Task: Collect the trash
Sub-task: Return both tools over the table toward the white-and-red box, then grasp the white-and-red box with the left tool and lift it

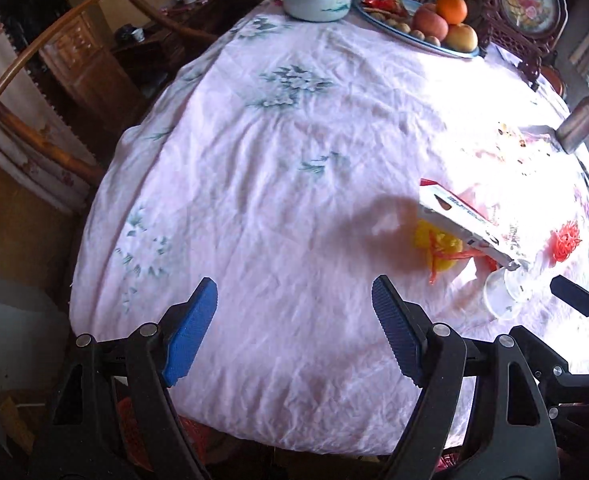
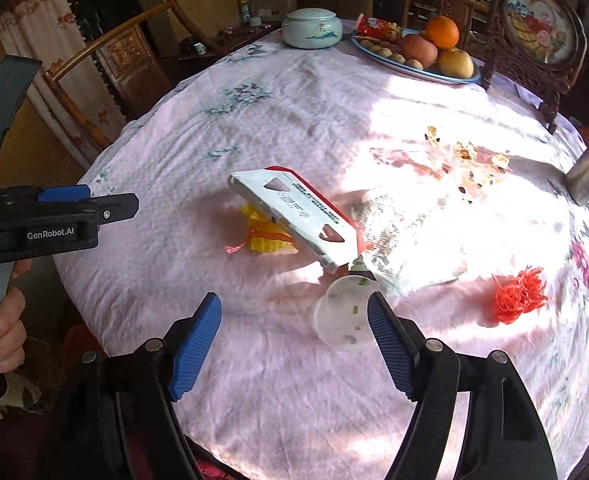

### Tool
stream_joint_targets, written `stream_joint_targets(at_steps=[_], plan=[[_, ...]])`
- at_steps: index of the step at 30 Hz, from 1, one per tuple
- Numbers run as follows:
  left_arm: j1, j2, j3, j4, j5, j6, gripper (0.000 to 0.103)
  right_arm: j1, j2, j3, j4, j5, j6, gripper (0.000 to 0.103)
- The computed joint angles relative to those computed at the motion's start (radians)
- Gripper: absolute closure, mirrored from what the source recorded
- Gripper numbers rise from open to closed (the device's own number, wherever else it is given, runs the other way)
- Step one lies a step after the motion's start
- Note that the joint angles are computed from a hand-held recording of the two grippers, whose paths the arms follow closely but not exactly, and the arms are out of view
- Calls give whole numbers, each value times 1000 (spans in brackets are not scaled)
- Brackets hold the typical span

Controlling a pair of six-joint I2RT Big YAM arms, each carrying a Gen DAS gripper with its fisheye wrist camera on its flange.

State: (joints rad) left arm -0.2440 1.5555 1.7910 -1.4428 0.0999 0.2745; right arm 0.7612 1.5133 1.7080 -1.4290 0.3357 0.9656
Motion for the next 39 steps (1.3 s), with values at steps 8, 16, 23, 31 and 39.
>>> stream_joint_targets(at_steps=[8,16,23,31,39], plan=[[-129,36,53,-8,35,40,24,-11,-133,-151,-50,52,178,27],[-204,67,83,-5,44,65,21,-17,-231,-256,-97,76,322,23],[-214,107,98,-21,42,49,19,-32,-302,-332,-88,64,382,23],[-222,204,142,-89,50,-22,18,-48,-315,-355,-80,45,345,23],[-216,238,156,-37,-125,-30,18,-77,-325,-365,-54,29,294,23]])
